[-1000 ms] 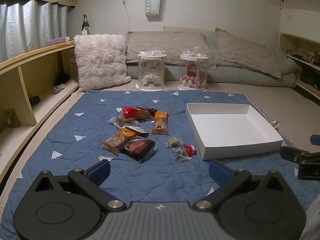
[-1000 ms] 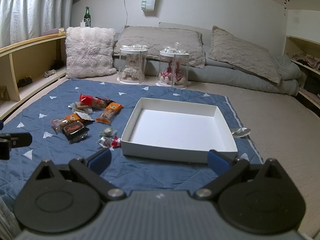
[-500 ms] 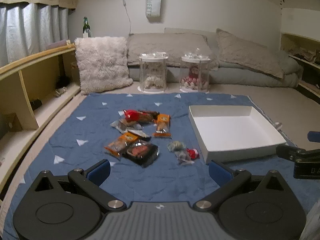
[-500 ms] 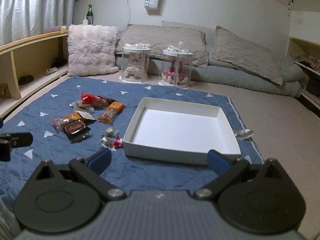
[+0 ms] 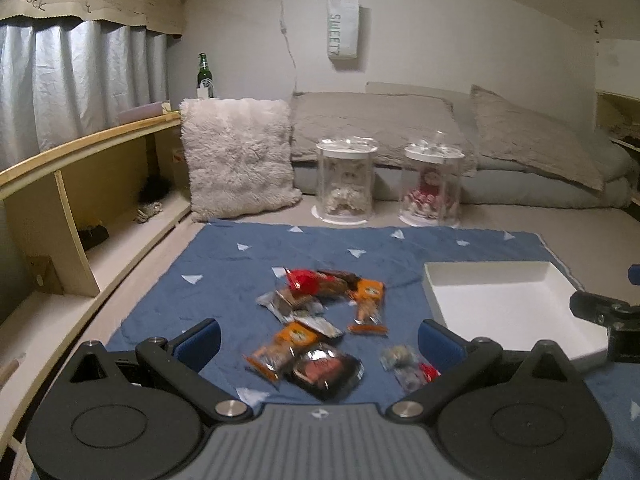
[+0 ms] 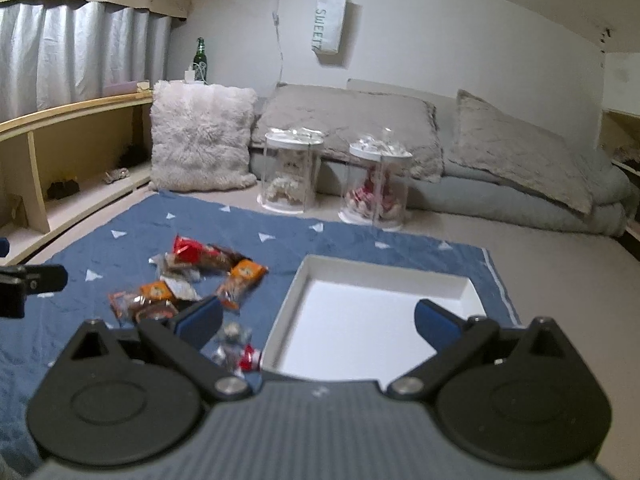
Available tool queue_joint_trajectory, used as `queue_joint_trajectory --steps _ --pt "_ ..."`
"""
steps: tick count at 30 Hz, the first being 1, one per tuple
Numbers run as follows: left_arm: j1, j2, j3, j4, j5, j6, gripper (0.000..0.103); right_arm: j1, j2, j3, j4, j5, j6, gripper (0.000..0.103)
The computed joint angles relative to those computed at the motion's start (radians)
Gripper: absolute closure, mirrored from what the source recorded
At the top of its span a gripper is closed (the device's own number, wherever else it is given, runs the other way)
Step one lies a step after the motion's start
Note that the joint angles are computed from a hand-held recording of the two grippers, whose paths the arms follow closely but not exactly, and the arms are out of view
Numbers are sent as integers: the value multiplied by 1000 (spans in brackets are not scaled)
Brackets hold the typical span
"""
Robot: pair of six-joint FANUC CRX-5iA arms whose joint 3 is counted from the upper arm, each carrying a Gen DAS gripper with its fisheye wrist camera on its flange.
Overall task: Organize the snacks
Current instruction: 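Move the right tool to the clear ball-shaped packet while the left tool approaches the orange bag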
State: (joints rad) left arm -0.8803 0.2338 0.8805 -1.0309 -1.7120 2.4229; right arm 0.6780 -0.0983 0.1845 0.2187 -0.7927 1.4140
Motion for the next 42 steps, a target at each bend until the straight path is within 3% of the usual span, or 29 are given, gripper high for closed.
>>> queue_joint_trajectory --steps 15,25,29,33,39,40,42 --pt "246 30 -14 152 95 -11 0 -37 229 235 -164 -10 114 0" --pt "378 43 -86 254 161 -73 0 -38 379 381 -265 -68 281 0" --pt "468 17 -169 397 262 -143 0 -50 462 499 -338 -179 349 0" --pt "514 37 -178 465 250 -184 0 -44 498 518 -353 -171 407 0" --pt "589 33 -229 588 300 -238 0 -51 608 691 -414 -365 493 0" --pt "599 36 -231 606 305 -239 0 -57 627 726 -432 -409 505 2" --pt "617 36 -239 634 313 -229 0 -65 682 824 -472 -512 534 18"
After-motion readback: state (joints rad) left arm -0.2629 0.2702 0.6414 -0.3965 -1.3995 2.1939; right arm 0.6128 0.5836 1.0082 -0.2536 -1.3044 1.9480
